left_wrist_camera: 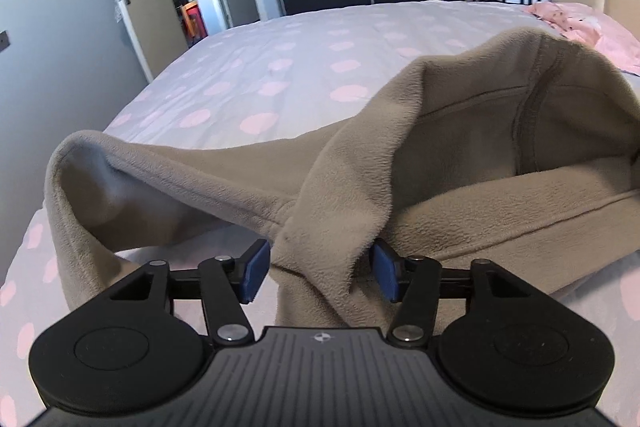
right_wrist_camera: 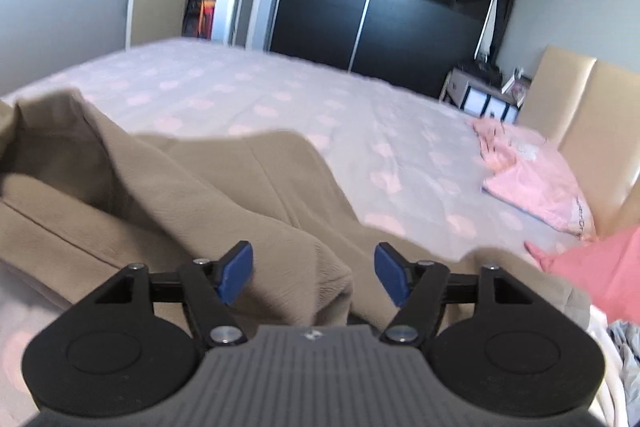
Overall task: Fold clothes
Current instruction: 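Grasp the jacket hem with the left tool while the right tool grasps another hem edge, then lift the jacket with both tools and flip it over onto the bed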
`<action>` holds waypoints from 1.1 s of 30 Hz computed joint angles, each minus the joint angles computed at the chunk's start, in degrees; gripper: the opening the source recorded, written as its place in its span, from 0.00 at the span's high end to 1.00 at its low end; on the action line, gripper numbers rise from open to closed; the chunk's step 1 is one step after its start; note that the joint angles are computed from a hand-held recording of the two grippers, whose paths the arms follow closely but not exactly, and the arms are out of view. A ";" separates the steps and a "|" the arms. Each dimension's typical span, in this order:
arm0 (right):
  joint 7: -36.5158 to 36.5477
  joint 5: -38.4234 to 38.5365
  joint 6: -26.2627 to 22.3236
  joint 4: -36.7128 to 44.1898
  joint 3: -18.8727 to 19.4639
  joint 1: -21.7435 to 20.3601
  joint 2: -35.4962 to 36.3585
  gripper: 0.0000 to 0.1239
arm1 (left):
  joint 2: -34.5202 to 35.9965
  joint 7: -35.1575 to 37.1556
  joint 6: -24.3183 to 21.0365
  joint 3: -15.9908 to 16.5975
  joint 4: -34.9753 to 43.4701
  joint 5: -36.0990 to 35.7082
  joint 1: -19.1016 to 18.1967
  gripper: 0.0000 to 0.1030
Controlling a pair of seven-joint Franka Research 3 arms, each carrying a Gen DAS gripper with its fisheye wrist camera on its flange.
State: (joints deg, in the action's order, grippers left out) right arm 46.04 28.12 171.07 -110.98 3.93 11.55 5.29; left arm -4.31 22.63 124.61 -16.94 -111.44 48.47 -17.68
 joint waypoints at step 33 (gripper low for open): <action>3.77 1.52 -5.81 -1.00 -0.80 -1.30 -1.53 0.94 | -5.02 -1.95 -2.79 -0.51 -1.93 -0.49 0.91 0.95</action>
